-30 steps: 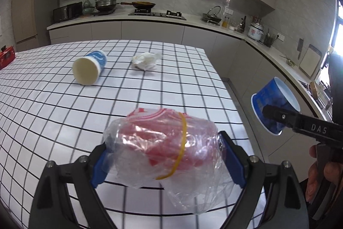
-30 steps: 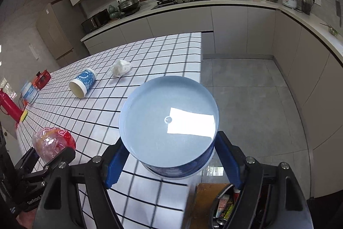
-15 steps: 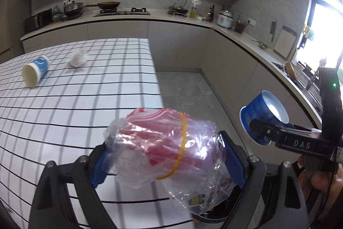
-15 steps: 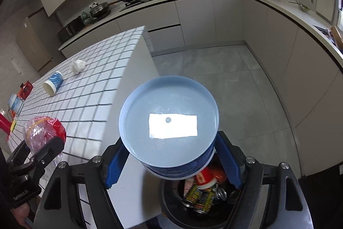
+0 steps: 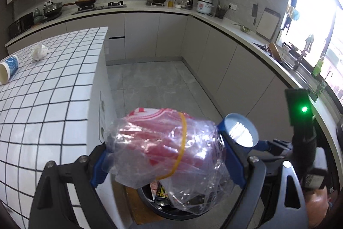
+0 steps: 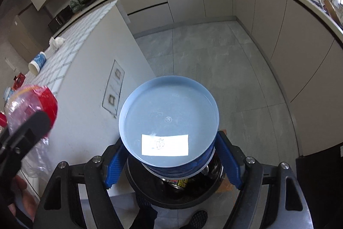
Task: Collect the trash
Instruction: 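Open the right tool over the bin while the left tool drops the clear bag in, then withdraw both tools from the bin back toward the island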
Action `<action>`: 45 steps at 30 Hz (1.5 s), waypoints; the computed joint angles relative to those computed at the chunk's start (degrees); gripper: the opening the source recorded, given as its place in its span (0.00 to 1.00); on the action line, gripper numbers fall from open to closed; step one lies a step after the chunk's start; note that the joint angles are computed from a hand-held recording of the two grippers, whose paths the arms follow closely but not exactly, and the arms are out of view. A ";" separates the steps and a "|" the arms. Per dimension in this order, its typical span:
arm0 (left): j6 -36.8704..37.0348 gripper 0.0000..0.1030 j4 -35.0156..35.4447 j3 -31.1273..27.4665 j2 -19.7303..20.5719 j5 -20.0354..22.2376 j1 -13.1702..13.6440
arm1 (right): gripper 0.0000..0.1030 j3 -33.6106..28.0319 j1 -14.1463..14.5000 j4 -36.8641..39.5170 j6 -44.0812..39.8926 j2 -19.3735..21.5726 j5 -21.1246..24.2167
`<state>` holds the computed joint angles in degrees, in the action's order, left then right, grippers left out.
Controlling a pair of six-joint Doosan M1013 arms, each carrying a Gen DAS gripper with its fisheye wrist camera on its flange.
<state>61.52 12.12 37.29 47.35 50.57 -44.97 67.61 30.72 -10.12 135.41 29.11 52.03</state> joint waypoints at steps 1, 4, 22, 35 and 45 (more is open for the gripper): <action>-0.43 0.87 0.22 0.06 0.07 0.13 -0.13 | 0.78 0.56 -0.16 1.10 -0.79 0.07 -0.32; -2.53 0.87 1.57 0.48 0.22 0.53 -0.40 | 0.78 2.20 -0.58 3.61 -2.83 0.22 -1.49; -13.42 0.87 5.11 3.08 3.13 4.42 -2.67 | 0.92 10.15 -3.37 -4.07 6.51 -2.24 -6.36; -13.92 0.99 0.85 -5.85 10.01 12.62 -3.55 | 0.92 14.12 -4.88 -5.85 8.49 -4.50 -7.11; -13.34 1.00 6.93 -6.84 7.32 12.16 -4.76 | 0.92 13.31 -5.09 -7.04 11.15 -6.09 -8.94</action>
